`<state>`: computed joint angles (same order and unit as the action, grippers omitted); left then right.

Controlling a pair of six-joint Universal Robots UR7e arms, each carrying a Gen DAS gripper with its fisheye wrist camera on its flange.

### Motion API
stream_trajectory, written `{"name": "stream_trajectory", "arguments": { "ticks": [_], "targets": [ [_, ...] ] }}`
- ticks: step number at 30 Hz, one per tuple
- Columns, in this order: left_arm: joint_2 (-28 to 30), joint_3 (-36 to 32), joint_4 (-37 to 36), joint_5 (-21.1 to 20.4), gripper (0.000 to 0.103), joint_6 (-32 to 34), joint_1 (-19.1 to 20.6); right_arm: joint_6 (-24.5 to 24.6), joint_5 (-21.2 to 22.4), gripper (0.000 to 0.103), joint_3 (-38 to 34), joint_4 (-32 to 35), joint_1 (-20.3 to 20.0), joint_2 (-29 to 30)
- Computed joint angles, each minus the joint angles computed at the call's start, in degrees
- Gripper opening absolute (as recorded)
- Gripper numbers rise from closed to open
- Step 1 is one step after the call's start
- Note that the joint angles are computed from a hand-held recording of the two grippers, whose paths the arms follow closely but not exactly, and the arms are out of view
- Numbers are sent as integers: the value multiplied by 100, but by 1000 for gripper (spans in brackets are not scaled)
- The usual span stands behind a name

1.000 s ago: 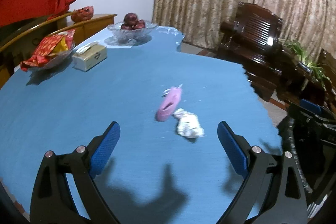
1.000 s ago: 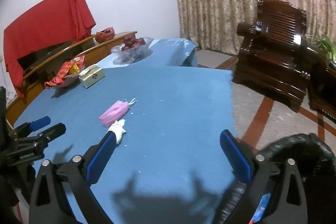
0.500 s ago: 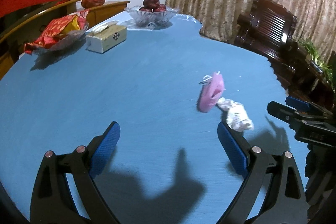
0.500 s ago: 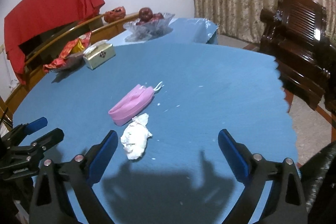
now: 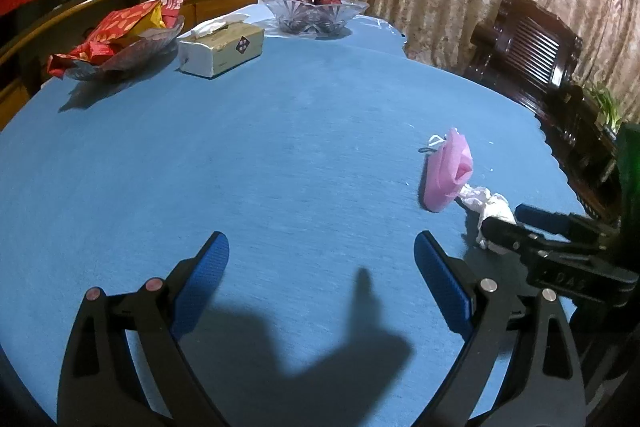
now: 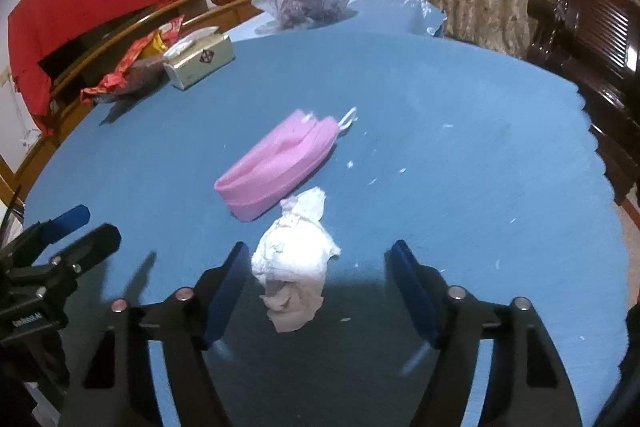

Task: Collect trash
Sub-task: 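Grasp the white tissue with the right gripper while the left grasps the pink bag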

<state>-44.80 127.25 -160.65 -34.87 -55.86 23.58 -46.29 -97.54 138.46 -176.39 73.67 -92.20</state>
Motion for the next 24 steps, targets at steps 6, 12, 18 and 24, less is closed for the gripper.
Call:
{"name": "stream_trajectory", "arguments": {
  "ticks": [6,12,18,24],
  "targets": [
    [84,-97,-61,-42,91,127,8,-54,129,33,-20,314,-53,-106],
    [248,-283,-237,-100,91,367,21,-69,358,28,-71,645,-215,-369],
    [580,-643,-613,-205,91,894,70,-10,502,28,-296,728,-387,-564],
    [1044,-1195,-985,-322,91,1574,225,-11,528,28,-568,723,-552,-539]
  ]
}}
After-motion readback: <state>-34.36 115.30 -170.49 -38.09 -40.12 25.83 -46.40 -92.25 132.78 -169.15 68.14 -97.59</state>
